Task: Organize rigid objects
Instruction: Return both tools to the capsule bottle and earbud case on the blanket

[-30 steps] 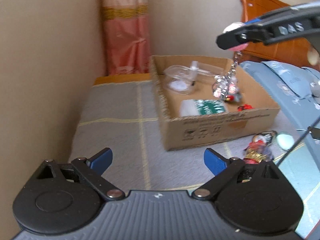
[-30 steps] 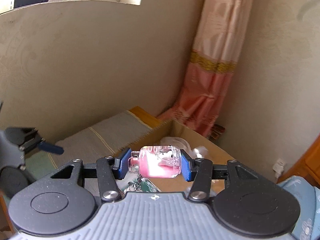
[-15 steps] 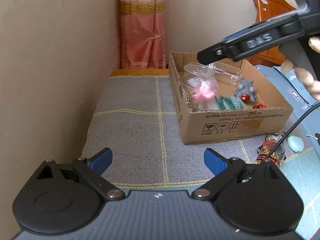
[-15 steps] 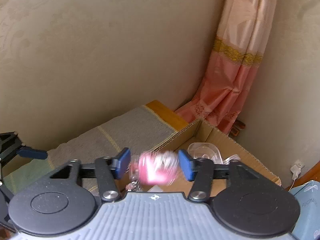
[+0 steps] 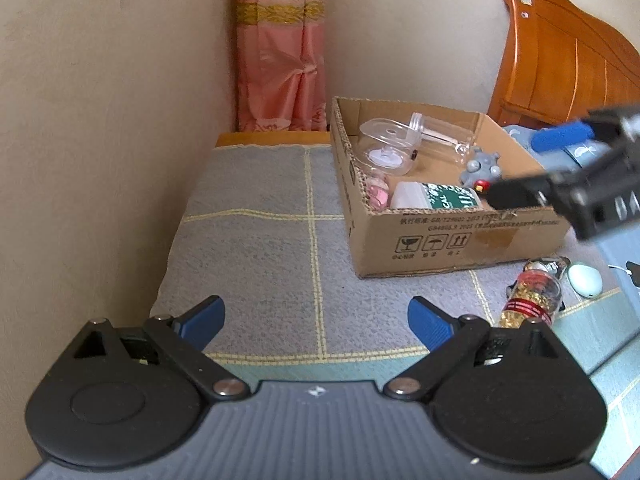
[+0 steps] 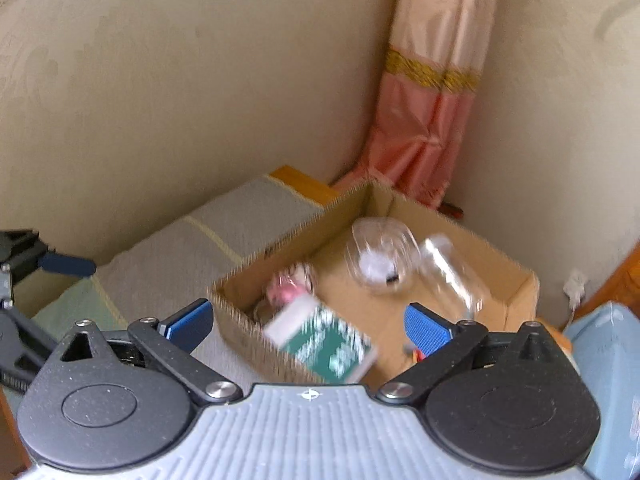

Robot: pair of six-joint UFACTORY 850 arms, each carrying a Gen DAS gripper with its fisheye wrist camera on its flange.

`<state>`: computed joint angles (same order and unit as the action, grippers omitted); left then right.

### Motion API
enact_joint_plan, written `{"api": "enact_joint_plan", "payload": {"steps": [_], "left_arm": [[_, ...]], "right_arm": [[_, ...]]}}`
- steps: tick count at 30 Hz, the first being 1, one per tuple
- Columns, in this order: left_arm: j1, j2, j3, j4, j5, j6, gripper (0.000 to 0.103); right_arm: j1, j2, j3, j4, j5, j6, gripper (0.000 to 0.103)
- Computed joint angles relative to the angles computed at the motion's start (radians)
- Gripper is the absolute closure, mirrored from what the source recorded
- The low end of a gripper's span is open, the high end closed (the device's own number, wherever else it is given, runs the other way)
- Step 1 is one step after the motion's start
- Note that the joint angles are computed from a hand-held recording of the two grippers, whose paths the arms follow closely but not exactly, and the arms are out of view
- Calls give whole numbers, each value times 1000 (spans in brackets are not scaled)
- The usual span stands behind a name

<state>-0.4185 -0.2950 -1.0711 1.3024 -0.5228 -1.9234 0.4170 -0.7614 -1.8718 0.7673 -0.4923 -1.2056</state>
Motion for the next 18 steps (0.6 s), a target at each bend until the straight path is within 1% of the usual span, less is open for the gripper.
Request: {"api": "enact_joint_plan", "payload": {"steps": [3, 10, 13, 15, 18], "left_arm": [[-7, -2, -4, -17, -3, 22, 5], [-21, -18, -27, -57, 11, 60, 5], [-30, -32, -43, -74, 30, 88, 5], [-37, -46, -62, -96, 40, 130, 5], [-50, -65, -85, -123, 59, 192, 5]], "right_arm": [[-18, 73, 143, 139, 57, -113, 0], [-59, 187, 392, 483, 161, -350, 0], [-74, 231, 494, 682, 213, -480, 0], [-83, 246, 539, 738, 236, -500, 0], [-99, 253, 577, 660, 252, -390, 0]]}}
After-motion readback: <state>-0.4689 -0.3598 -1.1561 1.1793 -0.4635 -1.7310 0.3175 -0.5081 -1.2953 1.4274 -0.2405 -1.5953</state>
